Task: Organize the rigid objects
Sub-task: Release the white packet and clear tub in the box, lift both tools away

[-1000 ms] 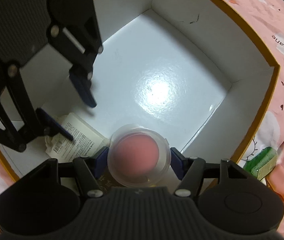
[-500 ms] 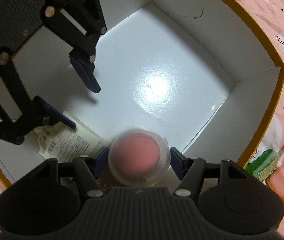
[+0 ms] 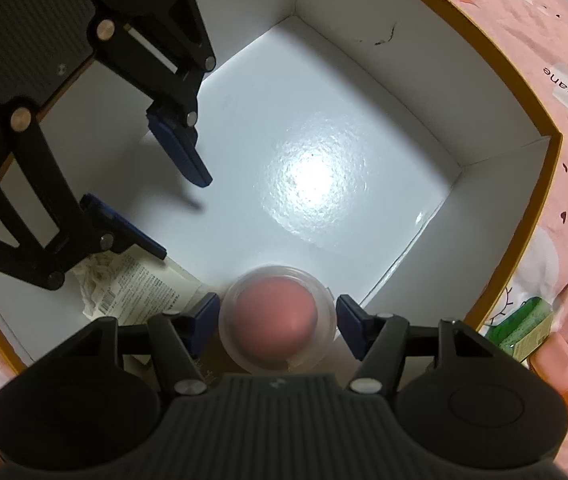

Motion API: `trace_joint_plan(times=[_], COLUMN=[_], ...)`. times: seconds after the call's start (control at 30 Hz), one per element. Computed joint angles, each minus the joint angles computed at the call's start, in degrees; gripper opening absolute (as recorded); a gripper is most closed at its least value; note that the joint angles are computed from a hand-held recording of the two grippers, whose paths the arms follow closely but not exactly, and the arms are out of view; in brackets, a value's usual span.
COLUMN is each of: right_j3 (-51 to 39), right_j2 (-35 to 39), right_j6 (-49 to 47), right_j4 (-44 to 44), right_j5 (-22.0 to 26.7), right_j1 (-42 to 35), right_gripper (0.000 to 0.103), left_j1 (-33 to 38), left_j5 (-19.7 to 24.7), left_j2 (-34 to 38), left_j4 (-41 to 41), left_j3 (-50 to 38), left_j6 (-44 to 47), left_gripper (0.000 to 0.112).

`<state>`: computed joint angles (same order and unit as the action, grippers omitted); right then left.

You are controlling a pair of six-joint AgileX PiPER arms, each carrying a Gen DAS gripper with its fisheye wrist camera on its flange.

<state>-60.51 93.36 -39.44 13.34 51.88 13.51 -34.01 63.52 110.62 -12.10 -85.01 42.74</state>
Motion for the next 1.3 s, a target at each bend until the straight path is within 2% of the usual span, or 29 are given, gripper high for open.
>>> trace_joint_plan(times=[0.13,0.27,0.43,0.6,0.83,1.0,1.13,1.17,1.23,1.3], right_j3=[-1.1,-0.3,-2.2,-2.7,-3.6,-1.8,-2.6,-3.2,-5.0,-6.5], right_j2=[-0.8,-1.8,0.9,1.5,1.1,-0.9,-0.4,-0.2,-0.1,0.1], right_j6=[-0.9,4.1,5.3,5.9,6.2,3.8,1.7,1.1,-1.3,-2.3], right_j4=[2.9,-6.2,-9.8,-11.8,-10.9,-9.0,-7.2,-6.9,-4.5,-3.8], right_j5=[1.3,-2.5,0.0,0.3,0.5,-0.7,-0.1,1.0,4.6,7.6], right_j1=[-1.3,2.5,3.0,4.1,4.6,3.8,2.7,2.5,1.4,1.1], right_gripper=[0.063,0.063,0.063,0.063,0.072,0.059,0.06,0.054,0.034,0.028], left_j1=[0.0,-0.4,-1.4,-1.4,-1.4,-1.9,-2.3,-2.3,-2.4,-2.5], left_j5=[0.0,-0.8,-1.1,-1.1,-0.6,-0.2,1.1,1.6,2.2,2.6], left_j2=[-0.5,-1.0,-1.2,-0.7,-1.0,-1.1,-1.4,-1.5,-1.5,-1.3], left_j4=[0.2,0.2,0.4,0.0,0.2,0.3,0.4,0.3,0.2,0.1], left_j3=[0.0,0.5,1.1,0.8,0.2,-0.7,-1.5,-1.8,-2.3,-2.7], left_j6=[0.1,-0.7,-0.5,-0.3,-0.3,-1.2,-1.2,-1.1,-0.9,-0.8], left_gripper=[0.05,0.05,0.05,0.05,0.05,0.05,0.05,0.05,0.05,0.05])
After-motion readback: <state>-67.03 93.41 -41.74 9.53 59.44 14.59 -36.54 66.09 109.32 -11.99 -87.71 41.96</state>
